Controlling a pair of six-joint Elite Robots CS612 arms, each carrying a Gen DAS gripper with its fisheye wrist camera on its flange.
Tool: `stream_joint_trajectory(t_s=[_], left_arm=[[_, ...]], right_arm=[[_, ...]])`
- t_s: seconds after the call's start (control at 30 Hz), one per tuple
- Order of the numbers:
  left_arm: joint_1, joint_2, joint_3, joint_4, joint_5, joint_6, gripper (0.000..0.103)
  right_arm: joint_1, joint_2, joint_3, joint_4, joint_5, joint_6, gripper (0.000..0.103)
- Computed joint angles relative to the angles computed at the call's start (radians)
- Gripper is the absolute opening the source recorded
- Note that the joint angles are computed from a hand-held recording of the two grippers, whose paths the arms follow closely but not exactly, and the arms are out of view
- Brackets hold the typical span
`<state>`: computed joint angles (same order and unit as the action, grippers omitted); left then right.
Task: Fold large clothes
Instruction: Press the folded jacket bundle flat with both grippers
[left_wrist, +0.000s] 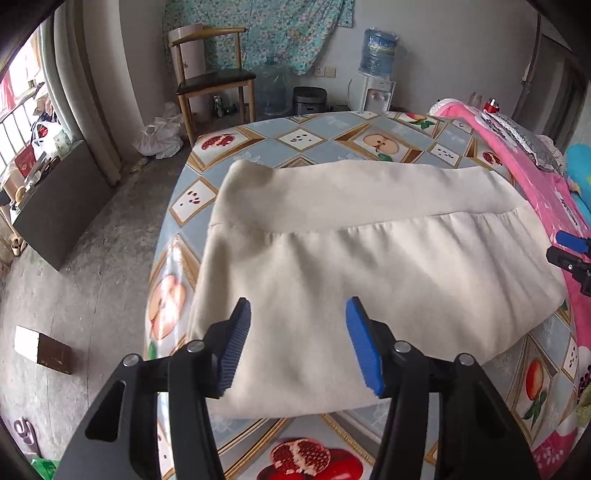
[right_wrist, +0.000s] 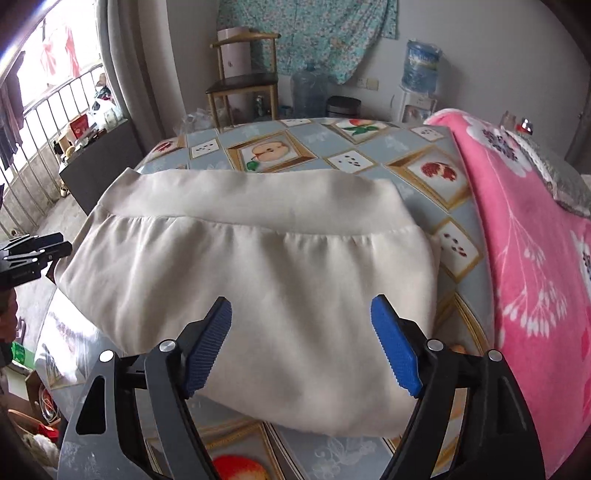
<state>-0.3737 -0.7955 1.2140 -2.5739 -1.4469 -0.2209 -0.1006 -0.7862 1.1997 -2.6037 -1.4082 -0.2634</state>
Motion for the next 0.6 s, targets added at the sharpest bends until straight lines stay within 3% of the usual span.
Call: stream_joint_trajectory(t_s=[0.17,0.33,0.43,0.53,0.6], left_arm=[[-0.016,0.06,-0.079,0.127,0.037,-0.055,0.056],[-0.023,0.063,-0.07,0.104,0.067,-0.057,0.057],[-0.021,0.065,-0.077,0.113,0.057,-0.067,0.057],[-0.022,0.062,-0.072,0.113,0.061,-0.071,0.057],[-0.023,0.062,-0.071,0.111,0.064,-0.074,0.057]], right_arm=[[0.018,0.064,-0.072,0.113,-0.088,0.024,0.076],[0.014,0.064,-0.094,0.164,-0.09,0.034,0.077],[0.009,0.075,-0.127,0.118,-0.047,0.067,0.078],[0.007,0.109,-0.183,0.101,-0.075,0.111,0.078],[0.009,0.142,-0.226,0.138,-0.153,0.125,0.078]])
